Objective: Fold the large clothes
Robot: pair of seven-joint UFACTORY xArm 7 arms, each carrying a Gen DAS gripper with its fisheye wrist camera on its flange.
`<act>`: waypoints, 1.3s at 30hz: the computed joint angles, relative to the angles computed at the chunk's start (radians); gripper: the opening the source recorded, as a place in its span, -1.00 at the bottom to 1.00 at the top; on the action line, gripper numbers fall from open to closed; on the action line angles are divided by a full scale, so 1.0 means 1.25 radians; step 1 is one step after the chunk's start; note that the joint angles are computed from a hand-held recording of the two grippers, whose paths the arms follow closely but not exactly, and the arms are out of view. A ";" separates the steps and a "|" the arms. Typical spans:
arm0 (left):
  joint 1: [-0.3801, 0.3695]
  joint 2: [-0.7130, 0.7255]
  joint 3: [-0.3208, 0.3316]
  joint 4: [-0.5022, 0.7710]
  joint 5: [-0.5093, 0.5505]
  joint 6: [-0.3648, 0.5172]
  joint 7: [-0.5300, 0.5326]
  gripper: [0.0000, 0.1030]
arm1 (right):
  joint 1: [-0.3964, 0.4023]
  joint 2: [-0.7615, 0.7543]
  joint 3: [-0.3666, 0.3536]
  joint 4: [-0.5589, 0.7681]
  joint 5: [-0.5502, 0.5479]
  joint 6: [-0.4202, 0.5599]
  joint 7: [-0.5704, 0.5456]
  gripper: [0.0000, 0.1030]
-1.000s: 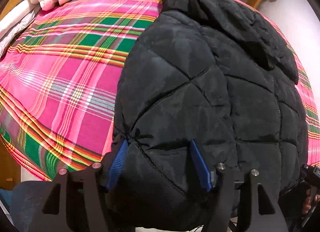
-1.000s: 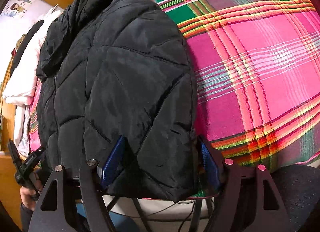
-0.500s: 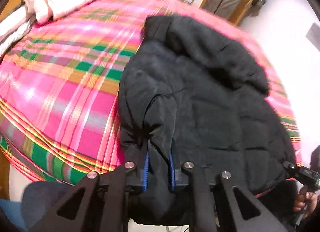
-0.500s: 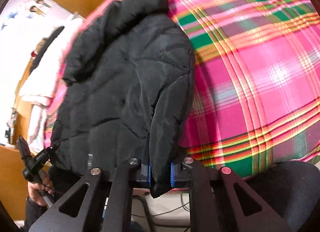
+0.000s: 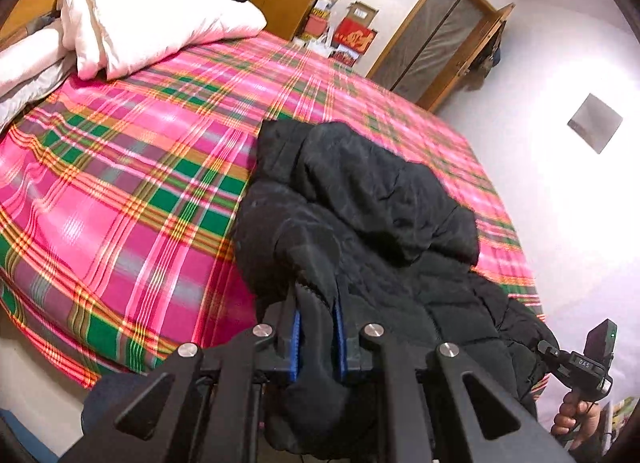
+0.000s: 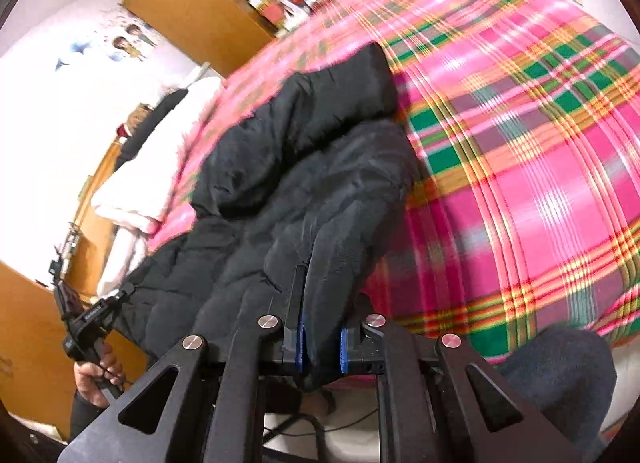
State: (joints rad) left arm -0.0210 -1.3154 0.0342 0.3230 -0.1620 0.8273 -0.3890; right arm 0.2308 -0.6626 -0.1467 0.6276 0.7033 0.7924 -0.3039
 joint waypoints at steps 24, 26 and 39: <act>-0.080 0.682 0.137 0.393 -0.149 -0.359 0.113 -0.74 | -0.045 0.599 0.096 0.639 0.108 -0.063 0.063 -0.77; -0.081 0.766 0.143 0.446 -0.183 -0.364 0.141 -0.74 | -0.060 0.679 0.112 0.726 0.066 -0.043 0.104 -0.77; 0.036 1.157 0.063 0.711 -0.431 -0.300 0.321 -0.46 | -0.104 1.082 0.193 1.143 -0.161 0.070 0.340 -0.57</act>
State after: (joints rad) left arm 0.0240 0.1313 0.1123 1.2111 -0.7005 0.4521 0.0122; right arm 0.1004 0.6902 0.0950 2.0558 0.5022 0.8799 0.1212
